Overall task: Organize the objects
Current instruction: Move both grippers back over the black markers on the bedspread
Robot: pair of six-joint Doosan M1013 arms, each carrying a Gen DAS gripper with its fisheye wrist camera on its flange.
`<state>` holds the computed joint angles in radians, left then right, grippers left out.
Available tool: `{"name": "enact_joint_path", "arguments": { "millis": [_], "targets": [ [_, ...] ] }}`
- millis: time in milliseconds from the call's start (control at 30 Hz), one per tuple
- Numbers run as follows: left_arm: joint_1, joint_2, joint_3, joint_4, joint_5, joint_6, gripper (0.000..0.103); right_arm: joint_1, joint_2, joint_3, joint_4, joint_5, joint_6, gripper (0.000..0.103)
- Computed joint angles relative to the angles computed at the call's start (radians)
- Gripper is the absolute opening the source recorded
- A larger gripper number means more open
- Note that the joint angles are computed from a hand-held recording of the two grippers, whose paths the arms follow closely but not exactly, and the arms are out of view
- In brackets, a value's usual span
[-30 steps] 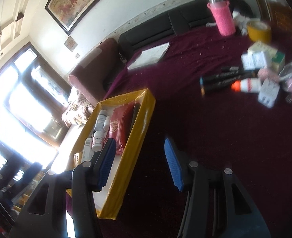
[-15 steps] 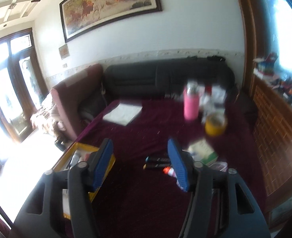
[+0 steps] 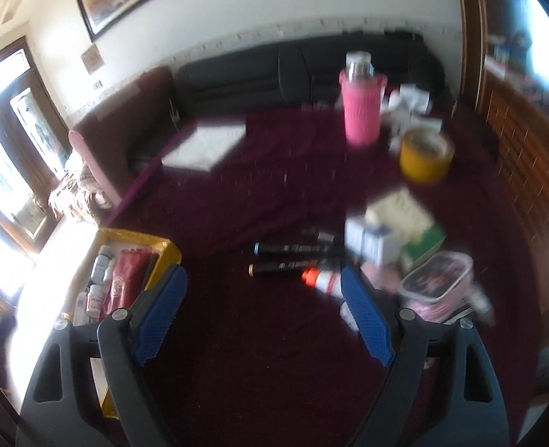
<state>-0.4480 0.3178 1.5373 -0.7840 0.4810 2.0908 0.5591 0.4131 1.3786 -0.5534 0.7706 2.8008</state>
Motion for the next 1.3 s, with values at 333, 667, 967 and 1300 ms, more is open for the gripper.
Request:
{"name": "enact_joint_path", "arguments": {
  "millis": [333,667,967,1300],
  "targets": [
    [0.024,0.109,-0.049,-0.059,0.192,0.027,0.099,-0.092,0.24,-0.29,0.227,0.295,-0.342,0.076],
    [0.043,0.128,-0.059,-0.099,0.211,0.051,0.099,-0.141,0.216,-0.206,0.7,0.141,-0.66,0.077],
    [0.034,0.108,-0.02,-0.108,0.219,0.056,0.099,-0.078,0.085,-0.029,0.529,-0.005,-0.498,0.076],
    [0.016,0.057,0.02,-0.056,0.144,0.086,0.099,-0.146,0.257,-0.261,0.423,0.225,-0.371,0.079]
  ]
}}
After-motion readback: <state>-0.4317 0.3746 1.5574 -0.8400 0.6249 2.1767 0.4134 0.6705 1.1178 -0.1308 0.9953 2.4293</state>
